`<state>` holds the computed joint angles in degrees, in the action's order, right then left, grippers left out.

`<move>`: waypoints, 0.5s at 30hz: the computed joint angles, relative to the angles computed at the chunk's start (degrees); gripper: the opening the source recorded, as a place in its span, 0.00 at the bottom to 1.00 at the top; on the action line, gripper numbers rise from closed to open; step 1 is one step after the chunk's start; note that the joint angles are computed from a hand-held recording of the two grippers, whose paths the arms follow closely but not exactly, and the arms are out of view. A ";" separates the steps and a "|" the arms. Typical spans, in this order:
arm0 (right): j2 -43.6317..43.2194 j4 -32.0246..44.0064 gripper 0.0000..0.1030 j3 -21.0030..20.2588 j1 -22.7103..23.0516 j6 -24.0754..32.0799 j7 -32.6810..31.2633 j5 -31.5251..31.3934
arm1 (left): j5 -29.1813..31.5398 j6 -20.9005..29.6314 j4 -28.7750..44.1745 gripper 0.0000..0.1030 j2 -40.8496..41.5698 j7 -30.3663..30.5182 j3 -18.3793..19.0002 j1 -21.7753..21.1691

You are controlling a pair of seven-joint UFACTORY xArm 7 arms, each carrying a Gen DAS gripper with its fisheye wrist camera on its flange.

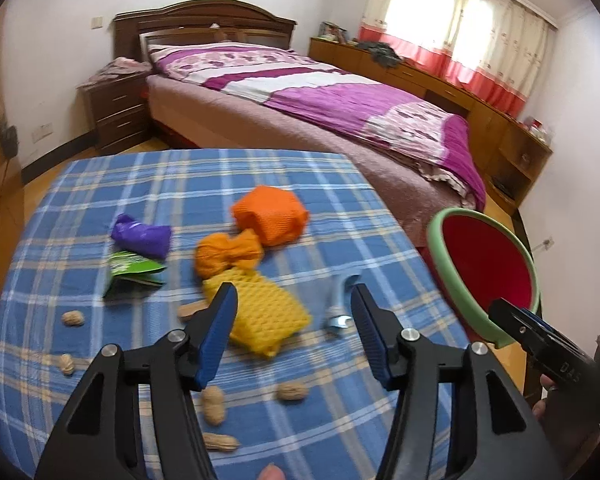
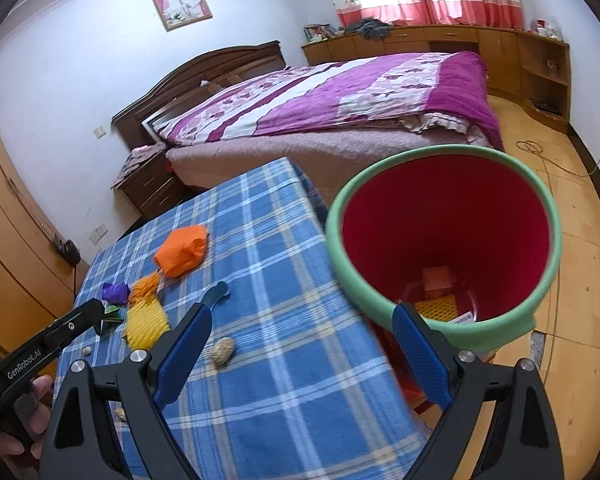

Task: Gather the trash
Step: 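Move both tools back over the table toward the green snack bag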

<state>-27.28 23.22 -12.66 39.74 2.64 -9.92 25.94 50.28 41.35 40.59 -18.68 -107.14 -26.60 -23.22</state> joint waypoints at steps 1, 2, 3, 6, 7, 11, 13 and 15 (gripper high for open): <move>0.39 0.27 0.91 0.35 0.10 0.13 0.23 -0.05 | -0.45 0.04 -0.82 0.58 -0.83 -0.01 0.29 -0.11; 1.33 0.72 0.91 0.54 0.71 -0.13 0.39 0.14 | -0.98 -0.08 -1.89 0.58 -1.85 -0.07 0.58 -0.11; 1.73 0.97 0.91 0.79 0.83 -0.10 0.55 0.19 | -1.39 -0.21 -2.58 0.58 -2.53 -0.07 0.66 0.04; 3.21 1.96 0.91 1.98 1.02 0.16 1.15 0.41 | -3.01 -0.70 -5.19 0.58 -5.00 0.02 0.82 0.77; 3.90 2.44 0.91 2.41 1.14 0.24 1.33 0.53 | -3.59 -0.80 -5.80 0.58 -5.61 0.27 0.78 1.09; 5.98 3.99 0.91 3.79 1.50 0.37 1.25 1.23 | -6.04 -1.12 -8.78 0.59 -8.52 1.33 0.77 2.58; 7.05 4.80 0.91 4.27 1.85 0.42 0.91 1.84 | -6.91 -1.57 -9.90 0.60 -9.63 1.98 0.64 3.48; 7.80 5.34 0.91 5.07 1.68 0.44 0.67 2.35 | -7.81 -2.06 -11.17 0.63 -10.80 2.66 0.68 4.46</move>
